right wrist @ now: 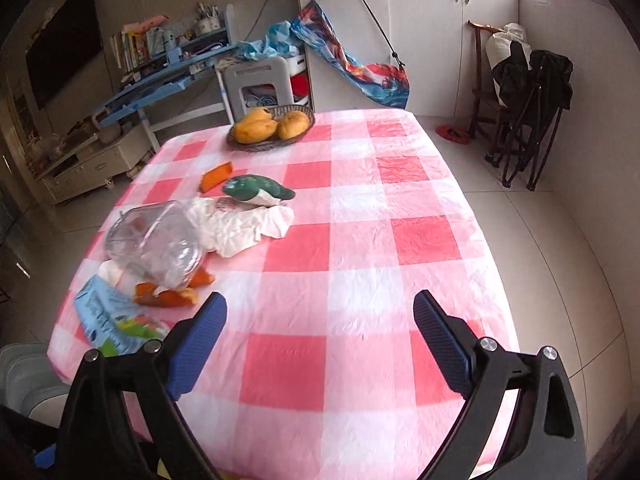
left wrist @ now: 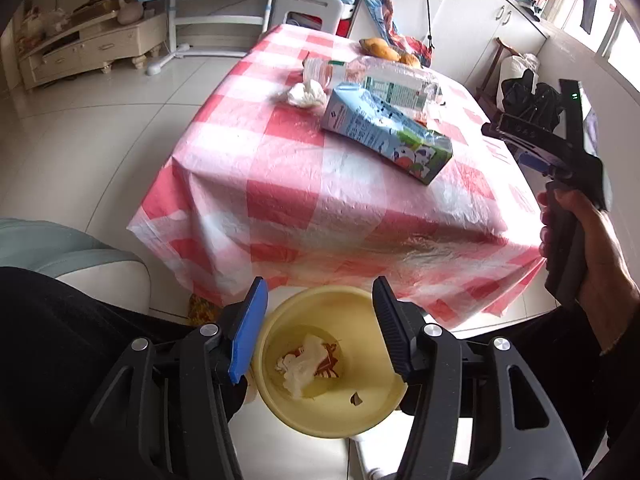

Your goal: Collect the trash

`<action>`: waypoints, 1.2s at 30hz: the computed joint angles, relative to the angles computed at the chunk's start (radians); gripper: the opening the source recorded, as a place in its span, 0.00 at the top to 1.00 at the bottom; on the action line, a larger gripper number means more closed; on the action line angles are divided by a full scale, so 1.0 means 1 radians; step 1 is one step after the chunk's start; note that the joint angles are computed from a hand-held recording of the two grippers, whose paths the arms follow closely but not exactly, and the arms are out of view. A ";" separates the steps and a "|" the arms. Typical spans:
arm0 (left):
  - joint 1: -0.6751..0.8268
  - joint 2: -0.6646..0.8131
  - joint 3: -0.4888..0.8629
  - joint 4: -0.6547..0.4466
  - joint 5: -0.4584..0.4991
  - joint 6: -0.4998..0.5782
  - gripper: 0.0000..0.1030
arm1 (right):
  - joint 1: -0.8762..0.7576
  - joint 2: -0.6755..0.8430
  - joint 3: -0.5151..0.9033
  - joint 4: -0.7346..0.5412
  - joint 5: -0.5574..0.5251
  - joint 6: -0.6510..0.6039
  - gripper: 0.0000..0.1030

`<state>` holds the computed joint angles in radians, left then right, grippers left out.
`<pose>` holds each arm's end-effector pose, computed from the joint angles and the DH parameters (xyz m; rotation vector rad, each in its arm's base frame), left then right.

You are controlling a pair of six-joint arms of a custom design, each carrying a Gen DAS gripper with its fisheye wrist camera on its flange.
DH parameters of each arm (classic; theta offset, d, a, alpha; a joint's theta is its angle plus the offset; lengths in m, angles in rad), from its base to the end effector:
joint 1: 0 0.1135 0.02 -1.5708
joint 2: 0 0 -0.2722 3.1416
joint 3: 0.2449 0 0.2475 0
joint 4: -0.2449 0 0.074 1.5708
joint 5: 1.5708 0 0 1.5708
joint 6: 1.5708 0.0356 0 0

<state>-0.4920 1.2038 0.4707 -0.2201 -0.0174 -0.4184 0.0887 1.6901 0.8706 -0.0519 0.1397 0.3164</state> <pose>0.1804 -0.0960 0.1621 0.0871 2.5573 -0.3389 0.3296 0.0243 0.1656 0.3377 2.4072 0.0117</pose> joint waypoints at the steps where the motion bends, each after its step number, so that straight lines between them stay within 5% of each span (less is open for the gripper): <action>1: -0.009 -0.007 0.000 0.005 -0.020 -0.006 0.49 | -0.014 0.041 0.034 -0.006 -0.006 0.000 0.12; 6: -0.022 -0.018 0.020 0.008 -0.079 -0.021 0.46 | -0.034 0.208 0.200 -0.044 -0.020 -0.029 0.12; 20: 0.022 -0.029 0.022 0.012 -0.044 -0.012 0.44 | -0.044 0.449 0.528 -0.205 0.013 -0.113 0.06; 36: -0.014 -0.024 0.031 0.013 -0.084 -0.026 0.36 | -0.044 0.443 0.517 -0.199 0.009 -0.111 0.06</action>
